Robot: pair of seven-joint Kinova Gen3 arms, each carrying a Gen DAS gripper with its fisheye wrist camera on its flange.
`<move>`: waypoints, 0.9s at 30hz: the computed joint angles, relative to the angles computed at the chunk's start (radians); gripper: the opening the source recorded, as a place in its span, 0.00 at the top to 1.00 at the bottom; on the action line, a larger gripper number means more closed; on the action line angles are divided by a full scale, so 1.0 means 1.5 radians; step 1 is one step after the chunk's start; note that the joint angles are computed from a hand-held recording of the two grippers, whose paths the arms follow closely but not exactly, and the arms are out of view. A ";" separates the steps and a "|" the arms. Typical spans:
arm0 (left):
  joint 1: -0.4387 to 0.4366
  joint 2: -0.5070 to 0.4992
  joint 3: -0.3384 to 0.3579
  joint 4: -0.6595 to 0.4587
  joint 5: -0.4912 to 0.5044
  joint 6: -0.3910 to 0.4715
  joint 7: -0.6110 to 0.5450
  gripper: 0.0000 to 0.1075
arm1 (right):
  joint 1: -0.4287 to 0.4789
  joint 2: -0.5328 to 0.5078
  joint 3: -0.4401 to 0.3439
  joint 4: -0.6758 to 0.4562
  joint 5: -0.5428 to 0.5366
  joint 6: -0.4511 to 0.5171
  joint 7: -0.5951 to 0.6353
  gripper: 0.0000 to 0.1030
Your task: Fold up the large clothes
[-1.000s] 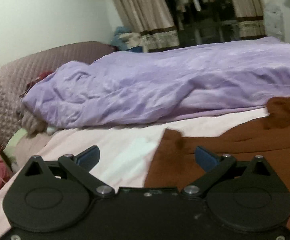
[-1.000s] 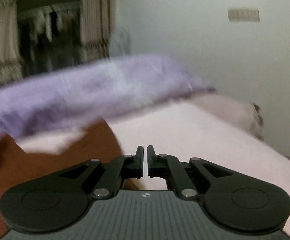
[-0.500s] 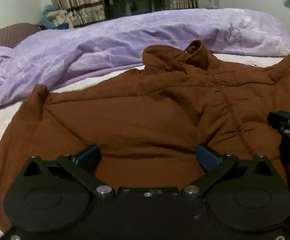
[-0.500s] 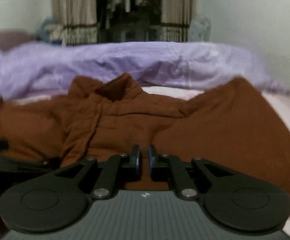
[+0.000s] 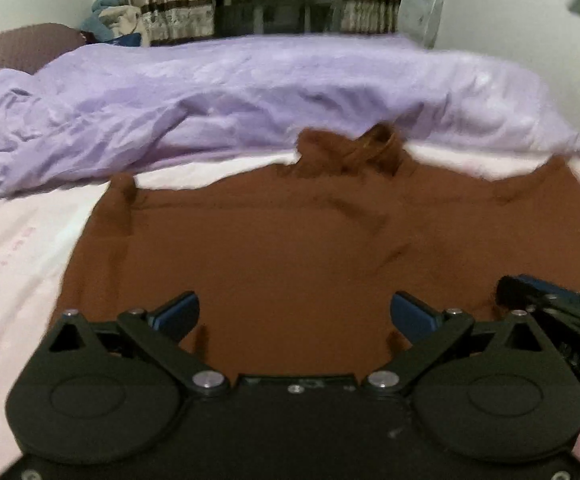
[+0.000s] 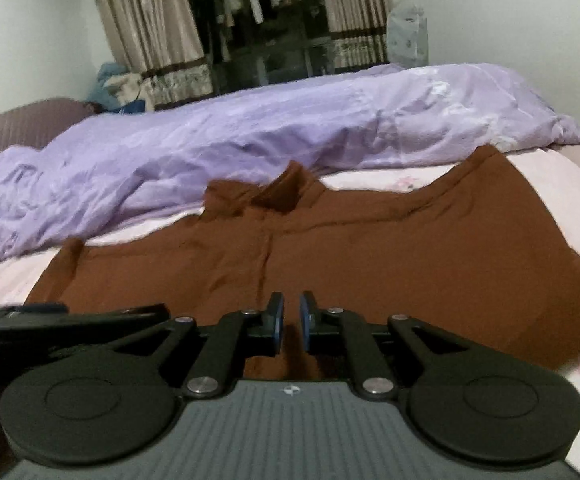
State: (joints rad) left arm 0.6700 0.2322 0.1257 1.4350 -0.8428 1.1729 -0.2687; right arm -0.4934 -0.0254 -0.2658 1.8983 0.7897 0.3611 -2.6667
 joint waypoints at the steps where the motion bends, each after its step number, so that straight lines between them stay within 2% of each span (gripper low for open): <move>1: -0.015 0.009 0.009 -0.015 0.026 0.018 -0.019 0.05 | -0.004 0.006 -0.002 -0.002 -0.010 0.005 -0.003 0.86; 2: -0.033 0.017 0.021 -0.022 0.053 0.033 -0.032 0.04 | -0.007 0.014 0.002 -0.003 -0.031 0.007 0.000 0.87; 4: -0.034 0.029 0.010 -0.016 0.075 0.031 -0.044 0.04 | -0.008 0.039 0.002 -0.001 -0.056 0.009 -0.019 0.90; 6: -0.002 0.041 -0.012 -0.020 0.054 0.042 -0.038 0.04 | -0.046 0.047 0.045 0.015 -0.038 -0.007 -0.041 0.98; 7: 0.003 0.046 -0.012 -0.030 0.051 0.056 -0.039 0.04 | -0.057 0.044 0.060 0.021 -0.034 -0.014 -0.046 0.99; 12: 0.002 0.022 -0.015 -0.025 0.064 0.051 -0.038 0.04 | -0.001 0.024 0.029 0.025 -0.098 -0.043 0.005 0.98; 14: 0.000 0.010 -0.011 -0.023 0.069 0.062 -0.037 0.04 | 0.000 0.003 0.026 0.033 -0.071 -0.033 -0.021 0.96; 17: 0.015 0.003 -0.004 -0.031 0.047 0.120 -0.027 0.04 | 0.080 -0.031 -0.043 0.038 -0.015 -0.002 -0.102 0.95; 18: 0.015 0.005 -0.003 -0.035 0.042 0.141 -0.027 0.04 | 0.111 -0.037 -0.070 0.034 -0.006 0.018 -0.129 0.92; 20: 0.008 0.004 -0.004 -0.035 0.041 0.161 -0.023 0.04 | 0.138 -0.031 -0.090 0.031 0.029 0.040 -0.183 0.92; 22: -0.013 -0.002 -0.014 -0.021 0.070 0.147 -0.025 0.04 | 0.120 -0.003 -0.074 0.023 0.050 0.064 -0.205 1.00; 25: -0.056 -0.022 -0.003 0.031 0.094 0.086 -0.002 0.04 | 0.106 0.019 -0.046 0.041 0.086 0.034 -0.270 1.00; 27: -0.051 -0.019 -0.002 0.036 0.074 0.091 0.015 0.04 | 0.079 0.020 -0.032 0.043 0.124 0.045 -0.299 1.00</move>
